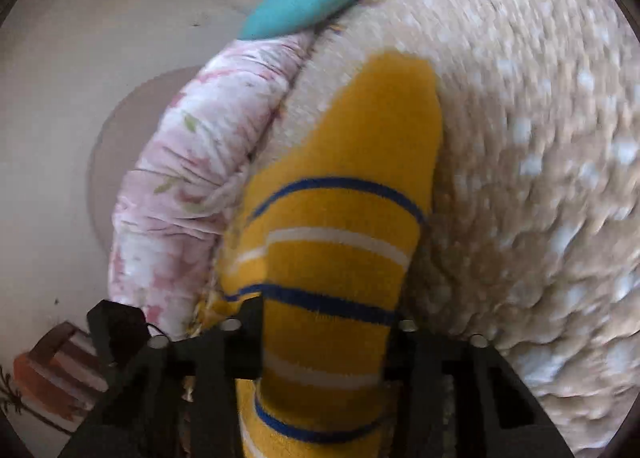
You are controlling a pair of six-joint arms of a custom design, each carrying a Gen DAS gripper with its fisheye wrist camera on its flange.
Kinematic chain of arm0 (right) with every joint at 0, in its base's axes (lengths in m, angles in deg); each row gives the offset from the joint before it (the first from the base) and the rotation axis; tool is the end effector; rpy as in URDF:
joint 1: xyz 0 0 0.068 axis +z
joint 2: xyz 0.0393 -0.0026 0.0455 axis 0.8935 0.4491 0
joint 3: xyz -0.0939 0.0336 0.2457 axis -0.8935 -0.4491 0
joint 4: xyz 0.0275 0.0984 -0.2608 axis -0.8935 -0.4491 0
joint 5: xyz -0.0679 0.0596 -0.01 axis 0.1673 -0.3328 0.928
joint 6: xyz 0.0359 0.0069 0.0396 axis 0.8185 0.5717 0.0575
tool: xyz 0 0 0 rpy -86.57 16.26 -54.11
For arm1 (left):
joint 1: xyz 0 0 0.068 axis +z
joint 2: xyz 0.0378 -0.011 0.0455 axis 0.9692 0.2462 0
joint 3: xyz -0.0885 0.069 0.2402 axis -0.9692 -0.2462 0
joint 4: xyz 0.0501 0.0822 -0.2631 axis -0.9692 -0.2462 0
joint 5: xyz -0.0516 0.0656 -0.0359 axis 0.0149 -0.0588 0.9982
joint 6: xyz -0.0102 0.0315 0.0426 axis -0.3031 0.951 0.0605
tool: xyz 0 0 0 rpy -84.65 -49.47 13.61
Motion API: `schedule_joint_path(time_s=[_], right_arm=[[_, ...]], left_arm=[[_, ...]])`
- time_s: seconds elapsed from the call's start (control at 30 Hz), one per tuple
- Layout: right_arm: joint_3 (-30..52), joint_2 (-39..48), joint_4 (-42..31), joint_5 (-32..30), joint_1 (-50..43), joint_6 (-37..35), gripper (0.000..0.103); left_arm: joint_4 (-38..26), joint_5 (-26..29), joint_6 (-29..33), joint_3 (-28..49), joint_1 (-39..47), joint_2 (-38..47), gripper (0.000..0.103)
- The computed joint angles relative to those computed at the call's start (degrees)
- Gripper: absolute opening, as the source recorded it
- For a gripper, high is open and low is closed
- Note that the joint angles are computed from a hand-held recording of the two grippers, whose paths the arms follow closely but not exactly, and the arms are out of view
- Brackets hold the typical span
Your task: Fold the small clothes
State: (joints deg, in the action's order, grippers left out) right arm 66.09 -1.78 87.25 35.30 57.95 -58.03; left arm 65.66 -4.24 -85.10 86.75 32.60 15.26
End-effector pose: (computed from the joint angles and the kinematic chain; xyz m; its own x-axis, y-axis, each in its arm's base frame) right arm 0.2224 0.0047 0.1166 -0.8384 0.3923 -0.3784 -0.0541 0.6308 0.7741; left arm 0.2203 -0.2057 0.1419 -0.8506 -0.1631 -0.4999 0.1130 0.8718 -0.4766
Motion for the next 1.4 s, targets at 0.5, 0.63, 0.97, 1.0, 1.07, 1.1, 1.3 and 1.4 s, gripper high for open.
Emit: schedule_joint_path(time_s=[0.5, 0.63, 0.97, 1.0, 1.07, 1.1, 1.3, 1.4], right_arm=[[3.18, -19.46, -45.62, 0.02, -30.38, -42.45, 0.053], [3.75, -27.77, -51.82, 1.87, -34.63, -47.78, 0.054], [7.15, -34.52, -47.17, 9.40, -18.14, -31.14, 0.030], [7.17, -32.33, -43.83, 12.15, -14.12, -28.25, 0.030], [7.40, -25.32, -36.48, 17.08, -7.03, -22.53, 0.030], [7.84, -18.65, -31.25, 18.66, -3.19, -19.33, 0.030], [8.51, -8.80, -22.29, 32.28, 9.79, -16.77, 0.030], [8.37, -15.42, -26.82, 31.41, 9.43, -16.45, 0.032]], left_arm=[[-5.44, -10.08, -4.51, 9.66, -15.20, 5.07, 0.056], [-11.25, -20.94, -5.24, 3.41, -17.43, -3.69, 0.079], [-4.36, -20.70, -10.46, -9.70, -12.79, -7.38, 0.082], [-4.44, -20.80, -10.04, -9.46, -13.00, -6.90, 0.085], [-3.18, -20.84, -8.84, -8.92, -13.44, -4.95, 0.091], [-2.97, -20.65, -8.30, -8.58, -13.66, -4.38, 0.094], [0.84, -19.22, -7.72, -10.54, -12.73, -4.95, 0.097], [1.29, -19.18, -7.98, -11.03, -12.83, -5.42, 0.097]])
